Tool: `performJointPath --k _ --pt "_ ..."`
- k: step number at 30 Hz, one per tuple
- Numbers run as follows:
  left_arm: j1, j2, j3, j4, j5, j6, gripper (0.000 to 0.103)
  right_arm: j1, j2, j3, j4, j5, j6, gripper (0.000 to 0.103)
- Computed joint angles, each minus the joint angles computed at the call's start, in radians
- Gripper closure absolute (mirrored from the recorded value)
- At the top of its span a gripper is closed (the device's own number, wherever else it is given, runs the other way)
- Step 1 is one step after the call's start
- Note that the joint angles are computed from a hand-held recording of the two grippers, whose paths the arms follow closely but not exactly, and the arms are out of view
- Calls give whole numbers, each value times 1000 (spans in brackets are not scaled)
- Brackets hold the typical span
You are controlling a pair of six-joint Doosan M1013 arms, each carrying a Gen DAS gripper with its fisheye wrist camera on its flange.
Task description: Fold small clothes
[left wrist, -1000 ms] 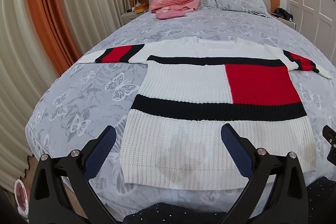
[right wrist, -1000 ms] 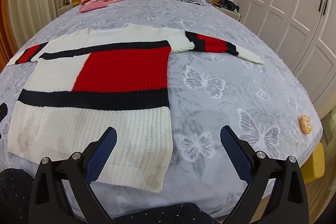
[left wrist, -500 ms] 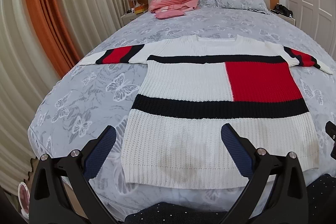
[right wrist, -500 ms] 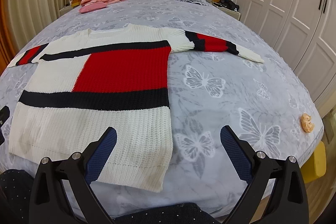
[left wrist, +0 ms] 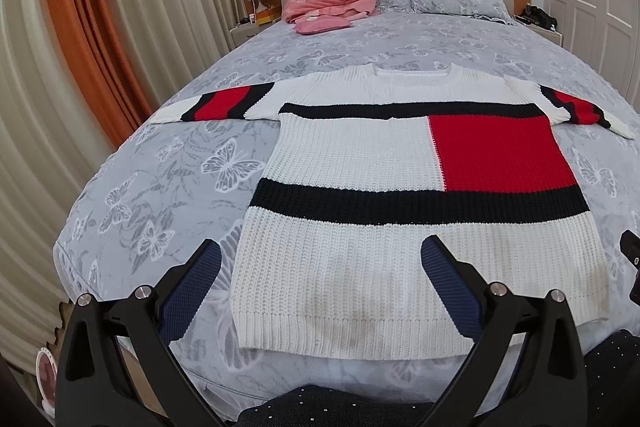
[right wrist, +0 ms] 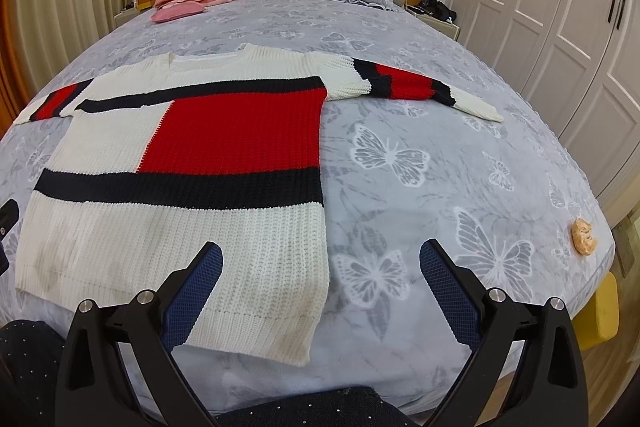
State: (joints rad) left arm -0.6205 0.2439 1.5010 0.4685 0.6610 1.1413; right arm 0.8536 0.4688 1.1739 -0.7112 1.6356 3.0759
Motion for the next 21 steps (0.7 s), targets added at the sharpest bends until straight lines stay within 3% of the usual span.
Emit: performJointPath --k 21 --pt "4 4 -3 -2 3 1 5 0 0 0 3 0 1 6"
